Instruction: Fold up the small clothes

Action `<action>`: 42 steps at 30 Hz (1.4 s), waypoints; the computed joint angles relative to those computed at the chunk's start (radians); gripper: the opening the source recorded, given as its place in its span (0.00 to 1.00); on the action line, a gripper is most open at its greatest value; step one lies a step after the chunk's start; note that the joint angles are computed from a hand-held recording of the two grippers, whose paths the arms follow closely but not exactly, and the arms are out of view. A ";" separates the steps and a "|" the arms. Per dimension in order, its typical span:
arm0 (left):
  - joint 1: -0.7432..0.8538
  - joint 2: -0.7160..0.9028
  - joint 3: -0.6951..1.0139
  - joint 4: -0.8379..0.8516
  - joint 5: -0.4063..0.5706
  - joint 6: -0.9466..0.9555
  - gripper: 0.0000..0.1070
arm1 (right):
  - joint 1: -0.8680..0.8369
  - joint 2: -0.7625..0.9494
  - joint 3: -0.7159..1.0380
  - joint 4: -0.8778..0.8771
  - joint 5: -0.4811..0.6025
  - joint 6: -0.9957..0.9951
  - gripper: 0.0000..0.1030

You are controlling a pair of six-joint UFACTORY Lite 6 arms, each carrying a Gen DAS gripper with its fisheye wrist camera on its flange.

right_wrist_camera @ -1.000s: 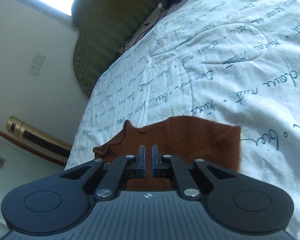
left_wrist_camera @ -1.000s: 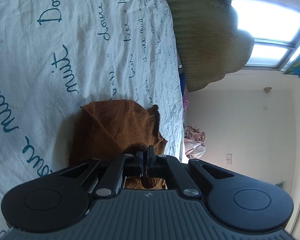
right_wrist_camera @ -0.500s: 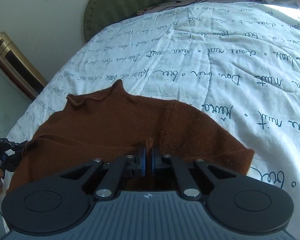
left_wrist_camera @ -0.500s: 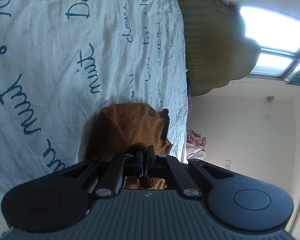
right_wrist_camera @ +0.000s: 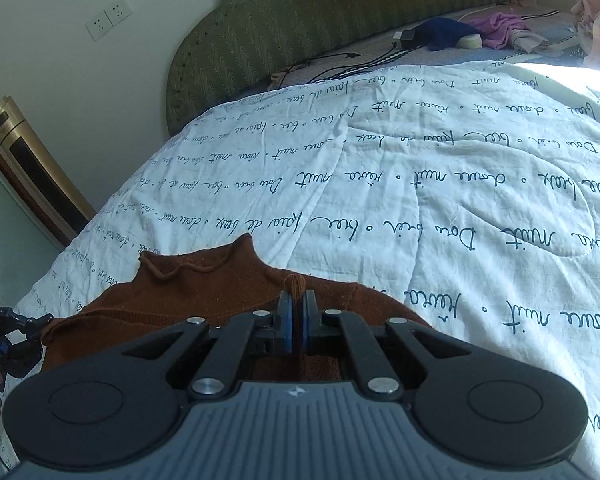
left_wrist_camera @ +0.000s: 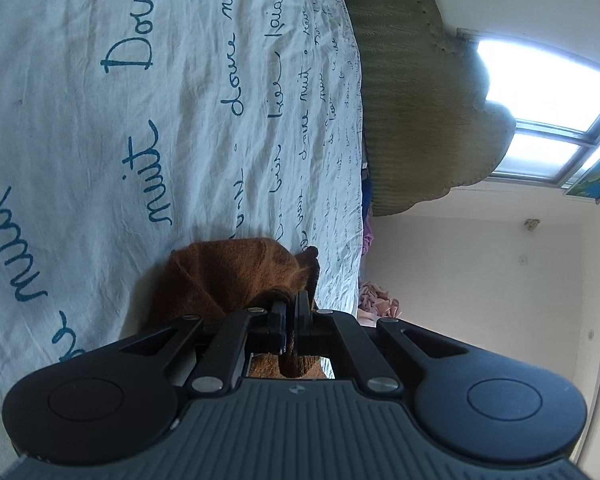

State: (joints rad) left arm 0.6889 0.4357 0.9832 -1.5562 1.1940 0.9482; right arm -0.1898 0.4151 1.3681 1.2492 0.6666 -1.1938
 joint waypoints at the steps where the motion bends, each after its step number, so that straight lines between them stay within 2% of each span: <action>1: 0.000 0.005 0.003 0.000 -0.010 0.005 0.02 | -0.002 0.010 0.008 0.003 -0.006 0.000 0.03; 5: -0.025 0.099 0.062 0.002 -0.037 -0.010 0.02 | 0.005 0.089 0.074 -0.008 -0.034 0.033 0.03; 7: -0.025 0.152 0.090 -0.003 -0.030 -0.024 0.07 | 0.020 0.154 0.123 -0.027 -0.070 0.077 0.04; 8: -0.018 0.151 0.087 -0.006 -0.020 -0.026 0.08 | 0.030 0.177 0.138 -0.030 -0.089 0.063 0.08; 9: -0.010 0.129 0.085 0.015 -0.025 -0.034 0.08 | 0.037 0.208 0.170 -0.065 -0.084 0.091 0.19; 10: -0.001 0.084 0.077 0.052 -0.048 -0.045 0.14 | 0.040 0.220 0.187 -0.099 -0.079 0.126 0.30; 11: 0.016 0.025 0.050 0.070 -0.056 -0.034 0.33 | 0.040 0.195 0.165 -0.091 -0.088 0.120 0.53; 12: 0.039 -0.034 0.020 0.082 -0.044 -0.015 0.47 | 0.034 0.144 0.116 -0.051 -0.088 0.072 0.71; 14: 0.086 -0.172 -0.026 0.154 0.004 0.004 0.53 | 0.003 0.039 0.026 -0.006 -0.045 -0.017 0.77; 16: 0.121 -0.314 -0.083 0.237 0.072 0.012 0.55 | -0.045 -0.091 -0.093 0.019 0.000 -0.092 0.77; 19: 0.123 -0.515 -0.216 0.299 0.181 0.049 0.72 | -0.126 -0.284 -0.276 0.006 0.040 -0.161 0.77; 21: 0.076 -0.591 -0.298 0.324 0.213 0.068 0.72 | -0.190 -0.405 -0.394 -0.028 0.077 -0.165 0.77; 25: -0.017 -0.754 -0.432 0.435 0.030 0.032 0.70 | -0.337 -0.601 -0.602 -0.081 0.191 -0.202 0.76; 26: -0.005 -0.774 -0.454 0.462 0.008 0.021 0.70 | -0.378 -0.630 -0.640 -0.092 0.234 -0.219 0.72; 27: 0.023 -0.782 -0.471 0.488 -0.001 0.020 0.70 | -0.412 -0.656 -0.676 -0.109 0.273 -0.229 0.63; 31: 0.113 -0.773 -0.476 0.547 -0.036 0.057 0.70 | -0.440 -0.682 -0.756 -0.133 0.279 -0.288 0.50; 32: 0.110 -0.731 -0.453 0.547 -0.060 0.058 0.67 | -0.437 -0.660 -0.761 -0.127 0.279 -0.292 0.43; 33: 0.099 -0.714 -0.455 0.548 -0.094 0.050 0.49 | -0.425 -0.635 -0.766 -0.117 0.280 -0.308 0.20; 34: 0.074 -0.707 -0.458 0.554 -0.144 0.051 0.38 | -0.405 -0.637 -0.785 -0.090 0.255 -0.339 0.03; 35: 0.055 -0.712 -0.463 0.563 -0.194 0.058 0.22 | -0.384 -0.663 -0.812 -0.063 0.213 -0.352 0.04; 36: 0.056 -0.706 -0.465 0.574 -0.219 0.058 0.13 | -0.381 -0.680 -0.822 -0.060 0.209 -0.347 0.04; 39: 0.130 -0.664 -0.458 0.591 -0.181 0.120 0.11 | -0.411 -0.729 -0.828 -0.075 0.188 -0.336 0.04; 42: 0.147 -0.657 -0.461 0.588 -0.165 0.141 0.11 | -0.420 -0.588 -0.798 -0.057 0.134 -0.400 0.04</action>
